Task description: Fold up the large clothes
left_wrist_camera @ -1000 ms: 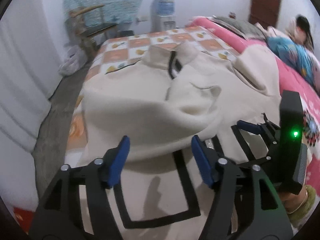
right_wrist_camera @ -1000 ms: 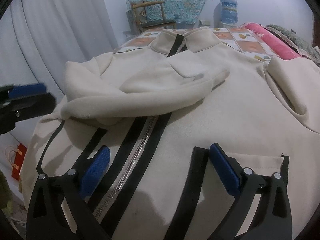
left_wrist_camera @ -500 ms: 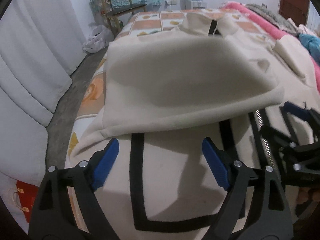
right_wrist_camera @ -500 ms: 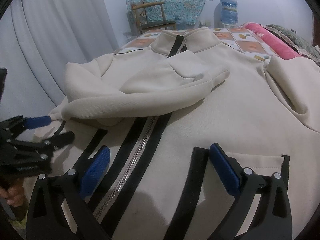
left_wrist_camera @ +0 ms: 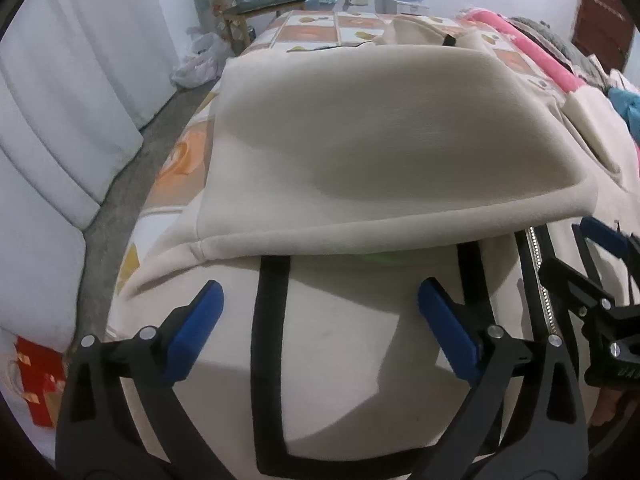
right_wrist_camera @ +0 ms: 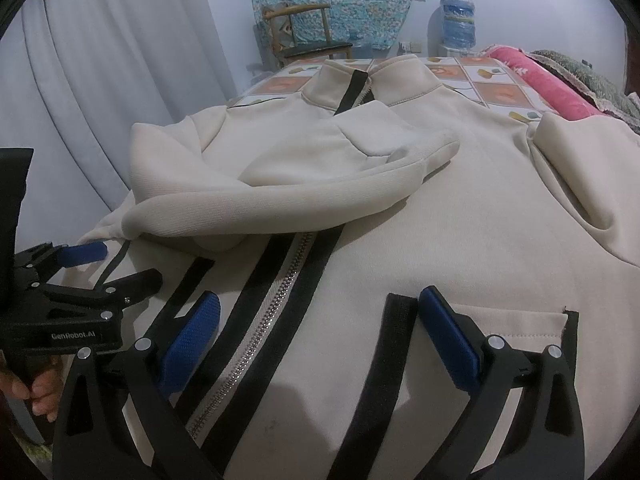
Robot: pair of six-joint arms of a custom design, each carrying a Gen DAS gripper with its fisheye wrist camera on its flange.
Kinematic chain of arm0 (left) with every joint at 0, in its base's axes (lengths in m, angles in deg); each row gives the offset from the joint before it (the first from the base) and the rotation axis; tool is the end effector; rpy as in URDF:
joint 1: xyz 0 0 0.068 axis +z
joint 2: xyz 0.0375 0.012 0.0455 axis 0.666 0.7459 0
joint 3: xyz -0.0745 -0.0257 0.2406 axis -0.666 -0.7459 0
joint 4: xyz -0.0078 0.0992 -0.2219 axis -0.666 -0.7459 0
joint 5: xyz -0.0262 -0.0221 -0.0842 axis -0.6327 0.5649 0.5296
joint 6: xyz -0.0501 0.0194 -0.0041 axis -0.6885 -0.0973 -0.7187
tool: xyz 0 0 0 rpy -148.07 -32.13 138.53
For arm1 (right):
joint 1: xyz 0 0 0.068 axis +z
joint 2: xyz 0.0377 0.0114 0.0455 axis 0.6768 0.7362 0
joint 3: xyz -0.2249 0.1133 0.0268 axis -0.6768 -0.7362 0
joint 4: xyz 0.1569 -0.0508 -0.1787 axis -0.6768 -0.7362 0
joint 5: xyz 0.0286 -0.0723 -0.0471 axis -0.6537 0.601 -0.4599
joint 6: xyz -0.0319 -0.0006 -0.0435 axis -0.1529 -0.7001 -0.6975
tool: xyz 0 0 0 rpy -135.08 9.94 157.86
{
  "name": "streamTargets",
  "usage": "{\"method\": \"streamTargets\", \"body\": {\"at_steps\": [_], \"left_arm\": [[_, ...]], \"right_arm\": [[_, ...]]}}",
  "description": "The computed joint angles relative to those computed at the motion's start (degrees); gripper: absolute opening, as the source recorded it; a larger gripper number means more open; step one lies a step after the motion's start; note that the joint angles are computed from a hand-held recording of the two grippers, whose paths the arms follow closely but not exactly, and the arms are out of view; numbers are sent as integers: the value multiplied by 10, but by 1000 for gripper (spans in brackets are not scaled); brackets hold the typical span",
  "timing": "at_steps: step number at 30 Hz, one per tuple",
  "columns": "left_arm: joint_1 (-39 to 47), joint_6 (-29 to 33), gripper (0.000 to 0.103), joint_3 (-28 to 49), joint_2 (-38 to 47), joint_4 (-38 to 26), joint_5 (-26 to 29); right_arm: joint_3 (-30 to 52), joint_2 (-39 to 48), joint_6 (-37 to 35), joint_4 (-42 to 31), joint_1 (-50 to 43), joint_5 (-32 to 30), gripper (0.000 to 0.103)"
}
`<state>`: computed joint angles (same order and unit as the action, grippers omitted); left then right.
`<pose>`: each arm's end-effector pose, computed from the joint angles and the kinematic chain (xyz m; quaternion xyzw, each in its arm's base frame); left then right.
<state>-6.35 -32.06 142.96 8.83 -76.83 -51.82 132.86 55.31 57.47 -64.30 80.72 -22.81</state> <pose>0.1920 -0.1961 0.3629 0.0946 0.9573 -0.0118 0.2729 0.1487 0.1047 0.3535 -0.0073 0.9304 0.0930 0.3543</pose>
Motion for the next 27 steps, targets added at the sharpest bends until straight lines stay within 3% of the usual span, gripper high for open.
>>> {"method": "streamTargets", "body": {"at_steps": [27], "left_arm": [[5, -11, 96, -11, -4, 9, 6]], "right_arm": [[0, 1, 1, 0, 1, 1, 97]]}}
